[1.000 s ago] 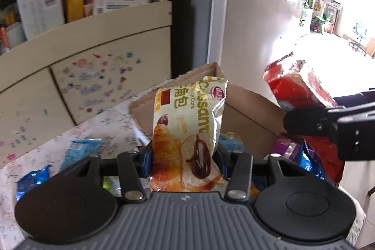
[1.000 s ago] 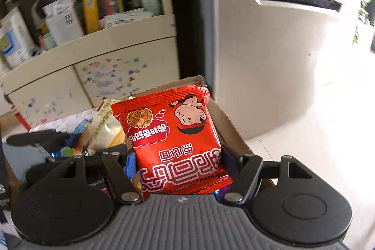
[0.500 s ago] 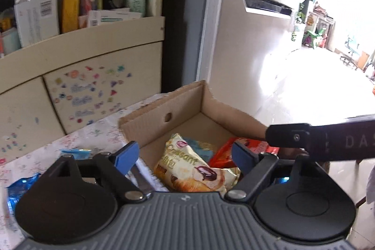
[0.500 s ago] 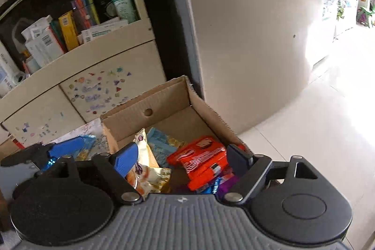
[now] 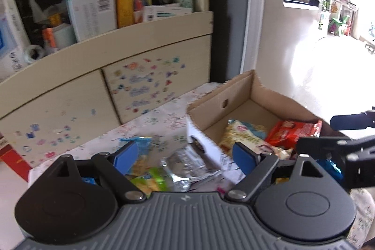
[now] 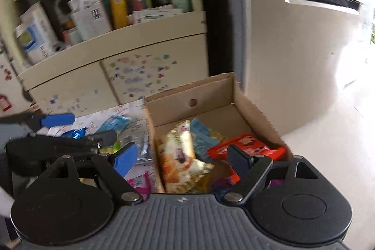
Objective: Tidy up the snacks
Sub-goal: 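Move both open tools back from the box to the snack heap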
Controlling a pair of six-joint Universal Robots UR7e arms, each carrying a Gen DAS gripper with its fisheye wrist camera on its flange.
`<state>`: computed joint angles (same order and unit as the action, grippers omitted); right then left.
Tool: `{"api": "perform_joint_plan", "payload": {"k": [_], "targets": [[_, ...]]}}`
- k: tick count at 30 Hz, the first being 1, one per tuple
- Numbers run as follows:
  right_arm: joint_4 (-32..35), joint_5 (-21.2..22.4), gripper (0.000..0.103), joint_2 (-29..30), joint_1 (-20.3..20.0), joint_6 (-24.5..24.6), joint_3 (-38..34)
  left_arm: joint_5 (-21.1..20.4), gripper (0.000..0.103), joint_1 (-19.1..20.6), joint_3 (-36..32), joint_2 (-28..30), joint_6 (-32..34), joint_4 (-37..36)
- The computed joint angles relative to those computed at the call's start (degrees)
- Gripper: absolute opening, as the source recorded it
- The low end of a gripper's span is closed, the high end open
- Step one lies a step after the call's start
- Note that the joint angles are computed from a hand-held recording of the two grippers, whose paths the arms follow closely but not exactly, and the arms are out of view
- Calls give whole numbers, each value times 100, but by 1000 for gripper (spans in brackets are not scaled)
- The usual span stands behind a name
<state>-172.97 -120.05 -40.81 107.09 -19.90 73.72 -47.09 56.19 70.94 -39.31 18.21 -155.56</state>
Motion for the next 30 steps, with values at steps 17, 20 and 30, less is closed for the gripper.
{"api": "perform_joint_plan", "payload": {"k": [17, 20, 30], "targets": [[644, 620, 88, 272, 103, -396, 14, 567, 90, 247, 454, -563, -256, 105], [825, 704, 88, 349, 96, -244, -62, 684, 90, 340, 485, -594, -417, 265], [1320, 418, 88, 789, 143, -176, -497, 541, 90, 712, 362, -563, -1472, 1271]]}}
